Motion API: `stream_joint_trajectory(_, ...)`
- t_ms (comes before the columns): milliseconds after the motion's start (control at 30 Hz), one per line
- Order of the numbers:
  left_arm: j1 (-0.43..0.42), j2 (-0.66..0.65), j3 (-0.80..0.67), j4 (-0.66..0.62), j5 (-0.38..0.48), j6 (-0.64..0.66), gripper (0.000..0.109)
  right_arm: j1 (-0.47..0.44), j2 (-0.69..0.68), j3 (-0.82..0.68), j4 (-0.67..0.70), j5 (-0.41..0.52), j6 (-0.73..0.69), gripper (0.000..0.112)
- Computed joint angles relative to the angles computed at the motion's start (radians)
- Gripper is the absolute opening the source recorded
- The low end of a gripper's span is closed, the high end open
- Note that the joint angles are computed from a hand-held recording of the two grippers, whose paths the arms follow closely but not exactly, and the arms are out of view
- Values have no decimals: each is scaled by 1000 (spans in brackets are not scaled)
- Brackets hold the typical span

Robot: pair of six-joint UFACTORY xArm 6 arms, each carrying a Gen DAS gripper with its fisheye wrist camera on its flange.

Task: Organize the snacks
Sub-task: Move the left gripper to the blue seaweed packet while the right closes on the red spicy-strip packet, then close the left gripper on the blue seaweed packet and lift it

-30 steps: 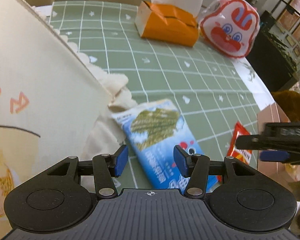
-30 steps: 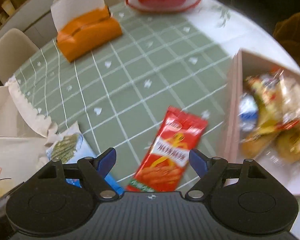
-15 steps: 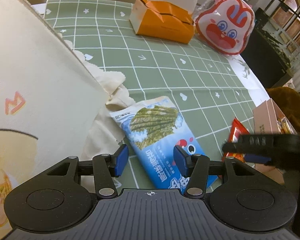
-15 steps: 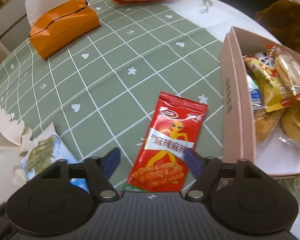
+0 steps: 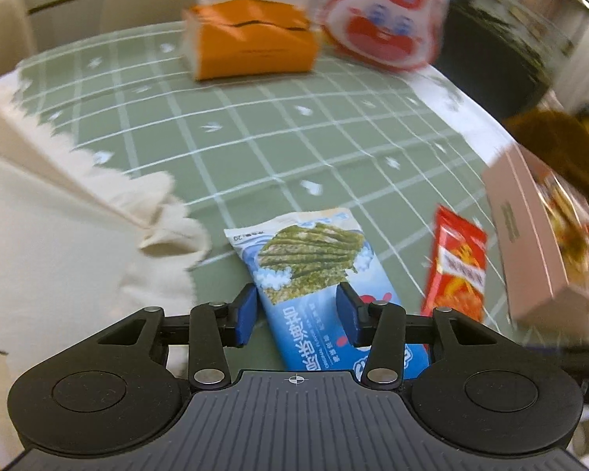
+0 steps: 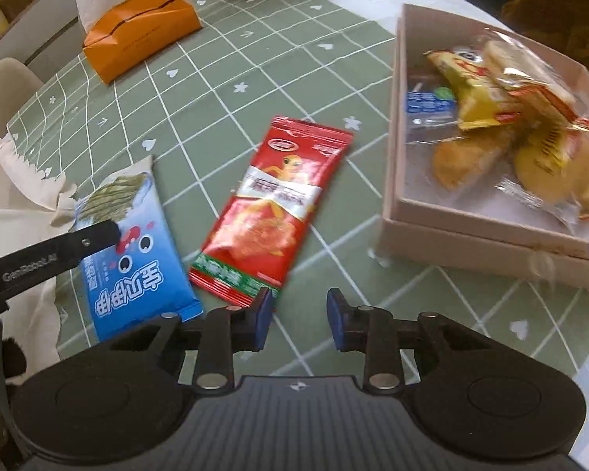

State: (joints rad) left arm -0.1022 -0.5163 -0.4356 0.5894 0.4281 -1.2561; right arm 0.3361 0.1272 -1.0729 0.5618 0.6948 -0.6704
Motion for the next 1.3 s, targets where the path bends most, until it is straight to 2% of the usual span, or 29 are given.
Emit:
stream_joint_trajectory(67,-13,1,1,-25,-9,51,49,-14,7,-18,36,33,-12,31)
stream_joint_trajectory(200,-49,-39,24,-63,17,108,49,8,30,-43,48,15,47,54)
stream_joint_trajectory(267,-64,-76,47,-59,35,92,49,33,43,-52,41,-10,82,59)
stream_joint_trajectory(367,-84,-123,78,-56,53,79,49,85,63,-49,-33,-90,168,68)
stream_joint_trajectory(400,-89,-135,86,-58,59,80,49,102,63,-37,-63,-131,200,74)
stream_joint_trajectory(467,-99,-157,99,-66,67,79,50,134,70,-19,-166,-202,282,81)
stream_joint_trajectory(533,-101,-184,120,-73,66,70,50,150,76,-15,-247,-225,344,87)
stream_joint_trajectory(767,-100,-200,134,-61,56,43,50,160,96,-38,-280,-230,381,84)
stream_joint_trajectory(800,-99,-200,135,-58,55,39,50,158,89,-32,-273,-233,369,76)
stream_joint_trajectory(833,-97,-200,138,-53,48,33,49,155,77,-22,-259,-233,343,62)
stream_joint_trajectory(867,-94,-197,139,-50,41,30,49,151,67,-15,-250,-225,318,57)
stream_joint_trajectory(967,-92,-186,133,-51,35,43,48,129,35,9,-230,-179,278,54)
stream_joint_trajectory(1133,-97,-180,132,-103,14,111,40,84,-59,102,-138,-128,161,53)
stream_joint_trajectory(1300,-144,-171,125,-127,11,161,39,13,-155,188,-87,-58,57,51)
